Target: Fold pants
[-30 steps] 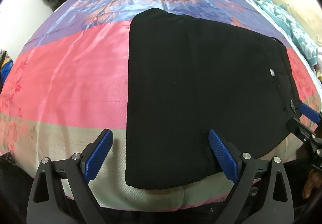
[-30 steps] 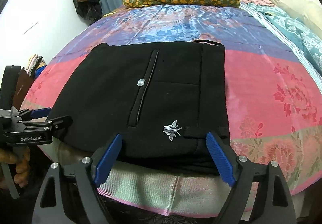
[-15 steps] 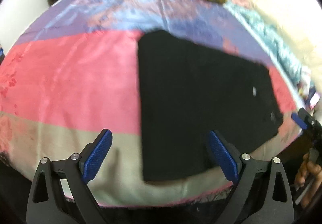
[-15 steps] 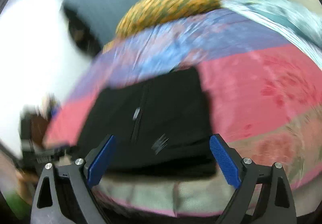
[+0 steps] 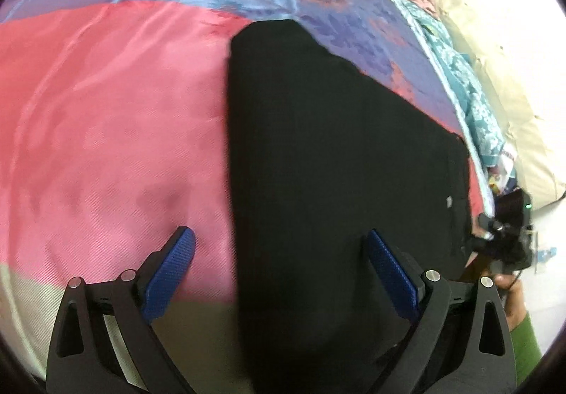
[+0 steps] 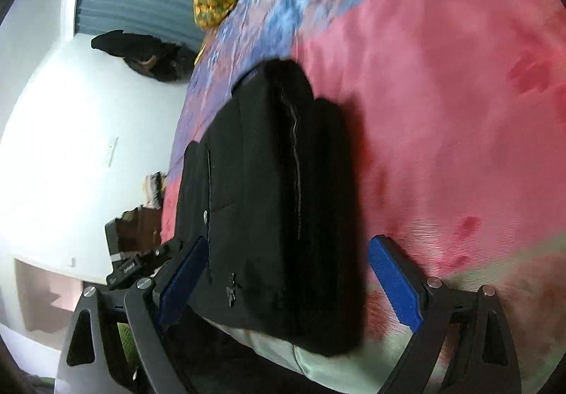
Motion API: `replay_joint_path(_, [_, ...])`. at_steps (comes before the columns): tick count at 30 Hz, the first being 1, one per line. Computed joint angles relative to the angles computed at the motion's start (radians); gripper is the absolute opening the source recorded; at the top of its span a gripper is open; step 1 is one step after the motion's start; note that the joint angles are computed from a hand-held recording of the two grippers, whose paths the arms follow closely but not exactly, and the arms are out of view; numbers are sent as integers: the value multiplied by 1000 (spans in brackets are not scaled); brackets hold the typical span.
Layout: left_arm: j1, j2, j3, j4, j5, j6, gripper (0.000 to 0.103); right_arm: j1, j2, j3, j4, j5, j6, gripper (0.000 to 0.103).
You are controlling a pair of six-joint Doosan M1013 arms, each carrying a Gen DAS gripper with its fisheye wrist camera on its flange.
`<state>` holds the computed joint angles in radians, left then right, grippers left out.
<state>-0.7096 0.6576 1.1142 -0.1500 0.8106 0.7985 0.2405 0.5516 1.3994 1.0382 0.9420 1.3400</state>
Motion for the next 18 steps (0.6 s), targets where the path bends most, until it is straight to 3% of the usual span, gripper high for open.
replay_joint_path(2, [5,11,-11,-66,-8,55,98,5,10,-6,14,2,-13,92])
replay_joint_path(4, [2,30,-43,-52,34,53,97,9,18,-20,-2,16,-20,84])
replay_joint_path(5, [-3,37,-59,-28,53,44,89,14,21,-31,-46,19,-5,72])
replay_joint_path(6, [-12,45,-81,11,86,34,68,15,16,-24,-44,23,-14,55])
replay_joint_path(7, [-21,50,-100,54,111,24,58,14,18,-21,-22,31,-21,53])
replay_joint_path(8, [-27,47,-101,77,110,16,40,16,15,-17,-16,24,-36,48])
replay_joint_path(9, [-30,39,-96,100,101,0,29,18,11,-16,-16,21,-50,45])
replay_joint_path(11, [-30,15,-66,95,59,-25,22,20,-1,-2,20,5,-89,41])
replay_joint_path(15, [-28,-41,-10,88,-59,-25,21,22,-31,37,158,-9,-192,36])
replay_joint_path(18, [-21,-58,-20,118,-76,-1,21,34,-33,12,192,-2,-233,35])
